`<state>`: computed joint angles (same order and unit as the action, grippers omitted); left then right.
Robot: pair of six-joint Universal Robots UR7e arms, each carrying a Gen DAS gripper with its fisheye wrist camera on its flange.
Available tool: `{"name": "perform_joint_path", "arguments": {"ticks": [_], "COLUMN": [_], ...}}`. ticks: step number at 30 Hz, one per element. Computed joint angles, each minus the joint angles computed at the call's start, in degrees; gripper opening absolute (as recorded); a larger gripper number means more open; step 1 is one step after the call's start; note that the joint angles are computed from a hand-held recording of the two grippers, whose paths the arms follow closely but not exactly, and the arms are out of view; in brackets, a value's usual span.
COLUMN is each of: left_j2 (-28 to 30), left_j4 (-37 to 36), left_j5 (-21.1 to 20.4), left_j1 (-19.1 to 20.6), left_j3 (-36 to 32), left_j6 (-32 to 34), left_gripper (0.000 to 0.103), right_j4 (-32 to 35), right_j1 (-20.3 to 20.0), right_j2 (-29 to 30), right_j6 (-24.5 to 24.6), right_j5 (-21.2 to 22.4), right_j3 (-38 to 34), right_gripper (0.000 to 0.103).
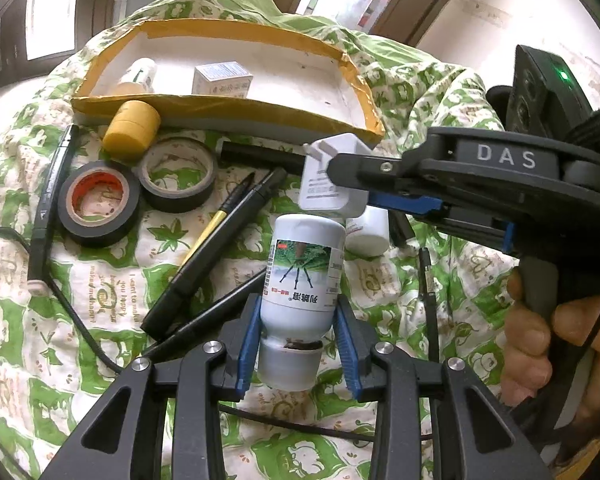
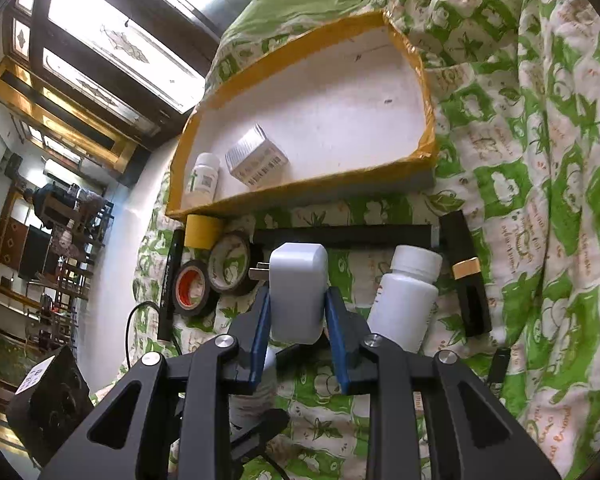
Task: Organize rigid objects
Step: 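Carry the bottle and the charger over the tray with both grippers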
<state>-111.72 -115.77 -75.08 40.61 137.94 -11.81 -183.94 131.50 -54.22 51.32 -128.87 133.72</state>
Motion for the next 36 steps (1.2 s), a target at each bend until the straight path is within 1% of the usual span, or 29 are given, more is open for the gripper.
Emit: {"name": "perform_joint_path", "arguments": {"ticks": [6,9,17,23,26,28,36], "left_j2": [-0.87,-0.6,4.36,8.06,9.71,10.68,15.47], "left_j4": [0.53,0.52,-3.81,-6.22,-7.37,-7.98,-10.42], "left_j5": [-0.66,0.02,-0.1,1.36,2.13,2.65,4.91], "left_j1": [0.84,0.64,1.93,2.74,3.75,4.29,6.8], "left_j3": [-0.69,-1.33,-4.19,-6.56,-7.82,-8.53,-11.88], "left_j6": [0.2,0.27,1.39,2.92,3.54,3.89,5.66], "left_gripper": [0.037,0.037,0.037,0.037,0.037,0.037,0.037], "right_j4": [-0.18,0.1,0.77,1.19,1.32,1.74,5.1], "right_j1": [0.62,1.05,1.51,1.52,1.08,0.71,-0.93], "right_j2": [-1.16,-1.69,-3.33,-4.48,-5.0,-5.33,-6.74], "right_j6": [-0.13,-0.51,-1.13,-1.51,-1.89,-2.43,-6.16], "right_j5": [-1.2,-2.05,-3.49,-3.95,-3.35,-3.03,-4.53], "right_j3": [0.37,0.18,0.12,-0.1,-0.3,-0.58,-2.65], "right_gripper": [0.026,0.026,0.026,0.026,0.026,0.026,0.026]}}
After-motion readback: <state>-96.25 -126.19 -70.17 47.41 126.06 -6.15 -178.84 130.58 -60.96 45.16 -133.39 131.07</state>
